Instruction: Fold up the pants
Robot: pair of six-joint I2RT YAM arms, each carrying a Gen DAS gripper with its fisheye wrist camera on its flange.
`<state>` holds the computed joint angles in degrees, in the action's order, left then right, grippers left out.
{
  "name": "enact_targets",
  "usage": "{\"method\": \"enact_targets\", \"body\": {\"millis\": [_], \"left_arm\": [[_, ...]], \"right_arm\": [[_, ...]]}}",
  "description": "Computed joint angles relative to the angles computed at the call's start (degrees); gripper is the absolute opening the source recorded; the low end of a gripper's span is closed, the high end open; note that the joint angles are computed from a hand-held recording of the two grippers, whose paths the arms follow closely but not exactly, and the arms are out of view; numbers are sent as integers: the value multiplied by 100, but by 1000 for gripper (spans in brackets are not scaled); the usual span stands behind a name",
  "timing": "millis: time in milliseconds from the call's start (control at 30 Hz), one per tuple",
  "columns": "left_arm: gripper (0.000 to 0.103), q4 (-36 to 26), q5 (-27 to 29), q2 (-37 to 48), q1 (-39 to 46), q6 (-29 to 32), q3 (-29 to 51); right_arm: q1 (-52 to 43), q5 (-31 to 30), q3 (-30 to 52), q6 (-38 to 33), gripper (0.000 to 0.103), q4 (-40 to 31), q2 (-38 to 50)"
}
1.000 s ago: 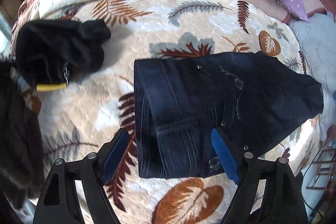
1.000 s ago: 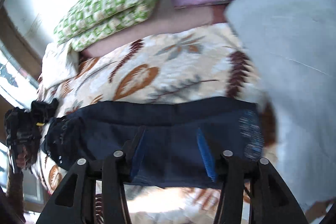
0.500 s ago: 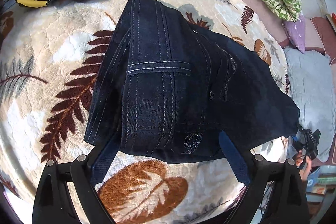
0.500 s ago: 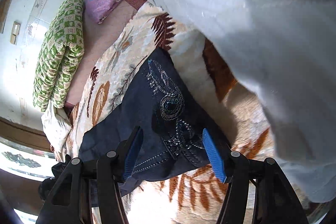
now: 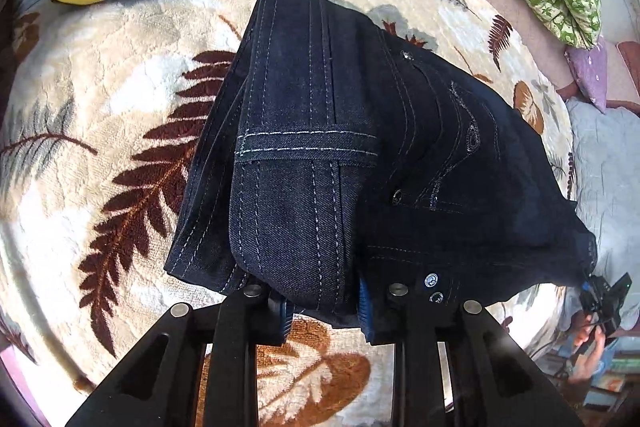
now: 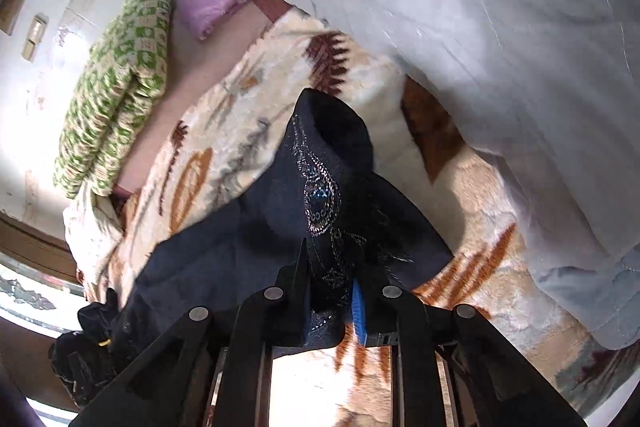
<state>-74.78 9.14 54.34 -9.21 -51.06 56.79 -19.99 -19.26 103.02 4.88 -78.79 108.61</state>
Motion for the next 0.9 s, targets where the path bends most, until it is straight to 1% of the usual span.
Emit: {"method": "enact_targets", "body": {"millis": [33,67,100,133,200,233,267,300,367,400,433,467,500,567,600,667,700,733,800,833,867,900], "left_arm": [[25,7,13,9,2,-8,-24],[25,15,2,27,-11,1,-33],[26,13,-29,42,-26,8,-26],[26,-43,-49,11,-27,24,-9],[26,-34,-84,36,-80,-17,-1],[27,129,-70,122,-55,-6,-84],[28,143,-42,124,-39,-10,-103],[28,132,-14,90,-6,0,-121],[30,147,52,22,76,8,-181],[30,135,90,-43,129,18,-212],[30,126,135,-96,192,13,-238],[30,136,164,-117,223,-9,-255],[30,127,168,-141,240,-18,-262],[30,89,144,-186,184,-108,-242],[30,75,86,-181,71,-164,-222],[31,47,-65,-68,-213,-289,-176],[31,67,-169,-3,-355,-334,-160],[31,67,-265,45,-463,-388,-143],[31,50,-375,117,-575,-481,-105],[31,41,-394,114,-604,-508,-91],[32,10,-416,97,-631,-524,-77],[32,-11,-420,89,-661,-513,-64]], "right_arm": [[-81,58,-141,34,29,85,-65],[-184,105,-316,86,34,248,-168],[-254,277,-482,151,50,415,-291],[-282,474,-606,155,64,526,-379],[-274,728,-891,-37,65,770,-539],[-226,886,-1022,-115,69,874,-590],[-160,1061,-1138,-130,71,963,-610],[-143,1096,-1276,-92,76,1066,-617],[-234,659,-1628,173,78,1327,-702],[-238,473,-1834,285,76,1584,-865],[-268,56,-1873,240,56,1617,-856],[-231,-201,-1745,149,38,1439,-717],[-108,-209,-1480,-27,21,1144,-514],[142,266,-1083,-227,18,976,-482],[109,208,-799,-260,13,912,-483],[-57,-28,-234,-344,13,688,-463],[-58,4,35,-542,13,463,-343],[-11,261,56,-735,14,371,-320],[111,764,-181,-958,15,245,-219],[155,1028,-421,-992,19,274,-205],[149,1143,-622,-951,23,360,-217],[65,1055,-750,-917,26,400,-259]]}}
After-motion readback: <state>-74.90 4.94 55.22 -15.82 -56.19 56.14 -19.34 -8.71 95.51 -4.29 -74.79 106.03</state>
